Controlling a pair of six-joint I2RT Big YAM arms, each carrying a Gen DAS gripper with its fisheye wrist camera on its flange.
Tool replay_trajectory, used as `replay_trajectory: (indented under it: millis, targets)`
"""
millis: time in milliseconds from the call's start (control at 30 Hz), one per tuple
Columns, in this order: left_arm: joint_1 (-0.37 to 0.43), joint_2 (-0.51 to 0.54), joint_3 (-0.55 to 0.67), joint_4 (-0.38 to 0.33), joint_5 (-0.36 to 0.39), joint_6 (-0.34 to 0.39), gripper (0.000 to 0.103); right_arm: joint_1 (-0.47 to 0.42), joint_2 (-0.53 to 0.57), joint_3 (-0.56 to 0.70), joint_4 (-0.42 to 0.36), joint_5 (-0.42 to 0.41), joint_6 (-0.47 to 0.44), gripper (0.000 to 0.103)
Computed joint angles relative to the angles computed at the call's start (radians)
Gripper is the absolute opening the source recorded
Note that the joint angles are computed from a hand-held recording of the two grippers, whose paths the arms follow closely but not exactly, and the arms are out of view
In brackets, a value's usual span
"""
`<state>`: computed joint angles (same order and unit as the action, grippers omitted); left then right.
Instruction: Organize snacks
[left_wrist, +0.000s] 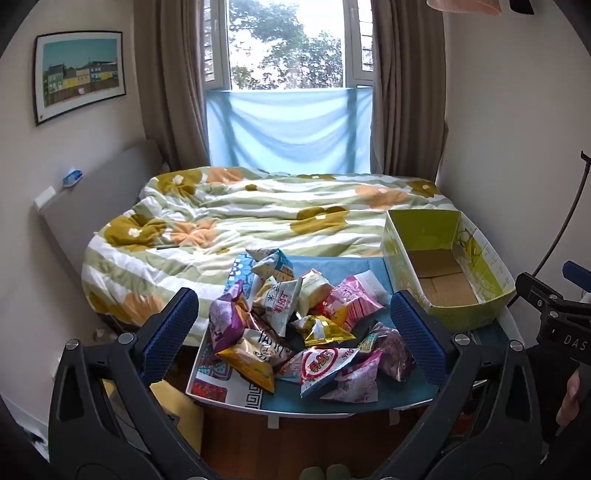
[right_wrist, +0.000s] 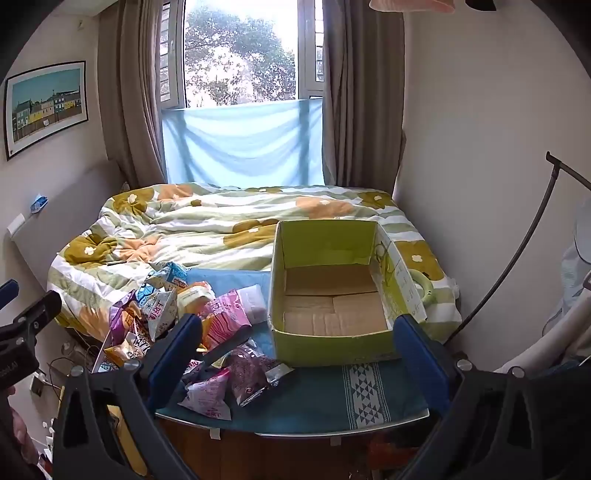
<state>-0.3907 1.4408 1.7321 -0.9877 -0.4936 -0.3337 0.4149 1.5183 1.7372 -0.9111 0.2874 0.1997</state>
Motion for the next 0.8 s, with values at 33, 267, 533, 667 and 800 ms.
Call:
replay_trajectory:
  millis: [33,267,533,667,800]
  targets:
    - [0.001,0.000,0.003,-0.003,0.001,-0.001,0.103,0.000,0.002,0.002,-0.001,0.000,-0.001,0.103]
    - [0.000,0.009,-0.004,0.003,-0.005,-0.003,0.103,-0.004,0.011,0.016,0.001,-0.016,-0.015,0.103]
    - [0.005,0.017,0.004,-0.005,-0.009,-0.003,0.103,-0.005,0.023,0.025,0.001,-0.019,-0.020,0.103]
    - [0.006,0.019,0.005,-0.005,-0.005,0.000,0.103,-0.005,0.026,0.021,0.005,-0.021,-0.015,0.103]
    - [0.007,0.020,0.005,-0.003,-0.001,0.007,0.103,-0.005,0.030,0.023,0.003,-0.019,-0.006,0.103]
